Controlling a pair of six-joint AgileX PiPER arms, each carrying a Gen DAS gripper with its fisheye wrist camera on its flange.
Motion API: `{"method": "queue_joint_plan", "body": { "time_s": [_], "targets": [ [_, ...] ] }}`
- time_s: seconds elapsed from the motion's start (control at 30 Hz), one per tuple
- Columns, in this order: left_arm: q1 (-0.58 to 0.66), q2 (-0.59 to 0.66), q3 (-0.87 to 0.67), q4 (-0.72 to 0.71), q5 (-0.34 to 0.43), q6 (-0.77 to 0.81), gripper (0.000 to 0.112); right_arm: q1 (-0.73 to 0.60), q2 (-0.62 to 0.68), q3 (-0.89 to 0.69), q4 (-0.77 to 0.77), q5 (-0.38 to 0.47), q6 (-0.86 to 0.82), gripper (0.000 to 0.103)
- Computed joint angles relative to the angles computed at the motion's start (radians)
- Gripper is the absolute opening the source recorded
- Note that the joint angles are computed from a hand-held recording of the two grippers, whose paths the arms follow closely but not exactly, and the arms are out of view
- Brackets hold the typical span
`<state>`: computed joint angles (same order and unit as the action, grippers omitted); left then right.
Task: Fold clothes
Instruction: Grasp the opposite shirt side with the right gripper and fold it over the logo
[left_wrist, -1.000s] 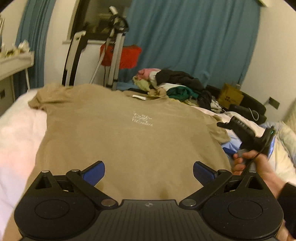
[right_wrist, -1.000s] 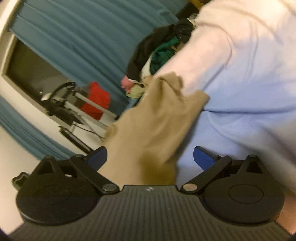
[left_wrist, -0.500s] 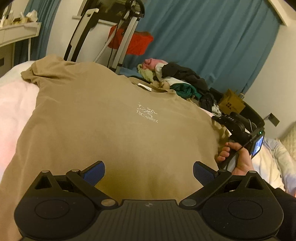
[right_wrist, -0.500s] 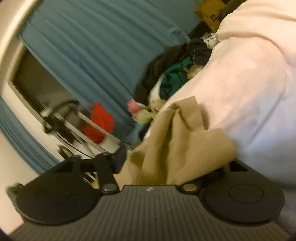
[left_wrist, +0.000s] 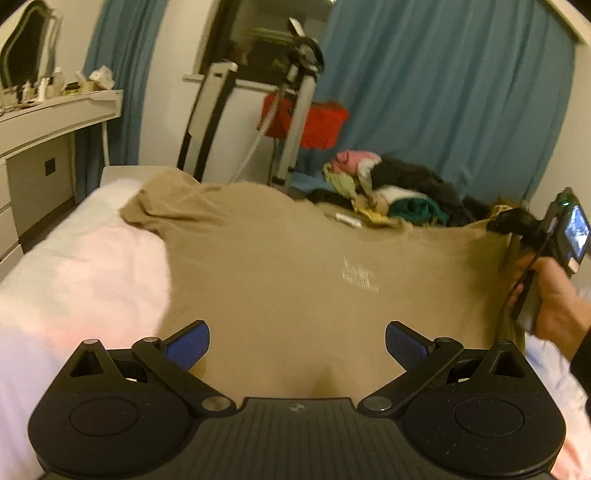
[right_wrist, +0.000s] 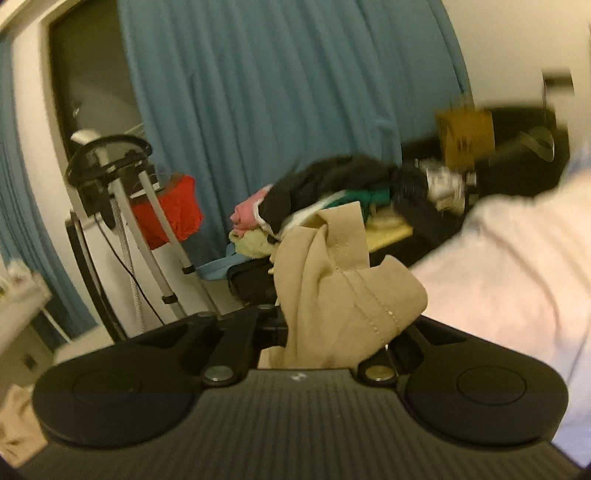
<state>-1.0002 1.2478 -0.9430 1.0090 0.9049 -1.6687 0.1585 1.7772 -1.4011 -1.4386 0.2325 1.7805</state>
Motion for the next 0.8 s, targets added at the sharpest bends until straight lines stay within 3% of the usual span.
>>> {"method": "queue_joint_plan", "body": {
  "time_s": [0.13, 0.23, 0.4, 0.5, 0.6, 0.63, 0.67, 0.73, 0.8],
  "targets": [
    [0.022, -0.101, 0.022, -0.019, 0.064, 0.040, 0.102, 0.218, 0.041, -0.105, 0.021, 0.237, -0.144, 0.012],
    [0.079, -0.153, 0.030, -0.074, 0.101, 0.065, 0.102, 0.346, 0.153, -0.206, 0.025, 0.326, -0.296, 0.012],
    [0.294, -0.215, 0.118, -0.188, -0.079, 0.157, 0.102, 0.458, 0.393, -0.436, 0.203, 0.377, -0.585, 0.012],
    [0.417, -0.167, 0.144, -0.246, -0.201, 0.236, 0.102, 0.477, 0.526, -0.620, 0.376, 0.426, -0.791, 0.014],
    [0.492, -0.113, 0.164, -0.278, -0.292, 0.277, 0.102, 0.461, 0.522, -0.621, 0.450, 0.388, -0.829, 0.019],
    [0.514, -0.094, 0.165, -0.302, -0.319, 0.302, 0.102, 0.454, 0.507, -0.603, 0.472, 0.366, -0.833, 0.032],
    [0.534, -0.076, 0.165, -0.327, -0.345, 0.327, 0.102, 0.439, 0.488, -0.591, 0.530, 0.323, -0.854, 0.061],
    [0.530, -0.060, 0.163, -0.323, -0.355, 0.318, 0.102, 0.415, 0.401, -0.482, 0.561, 0.223, -0.803, 0.100],
    [0.506, -0.058, 0.163, -0.304, -0.351, 0.296, 0.102, 0.418, 0.317, -0.386, 0.526, 0.155, -0.711, 0.100]
  ]
}}
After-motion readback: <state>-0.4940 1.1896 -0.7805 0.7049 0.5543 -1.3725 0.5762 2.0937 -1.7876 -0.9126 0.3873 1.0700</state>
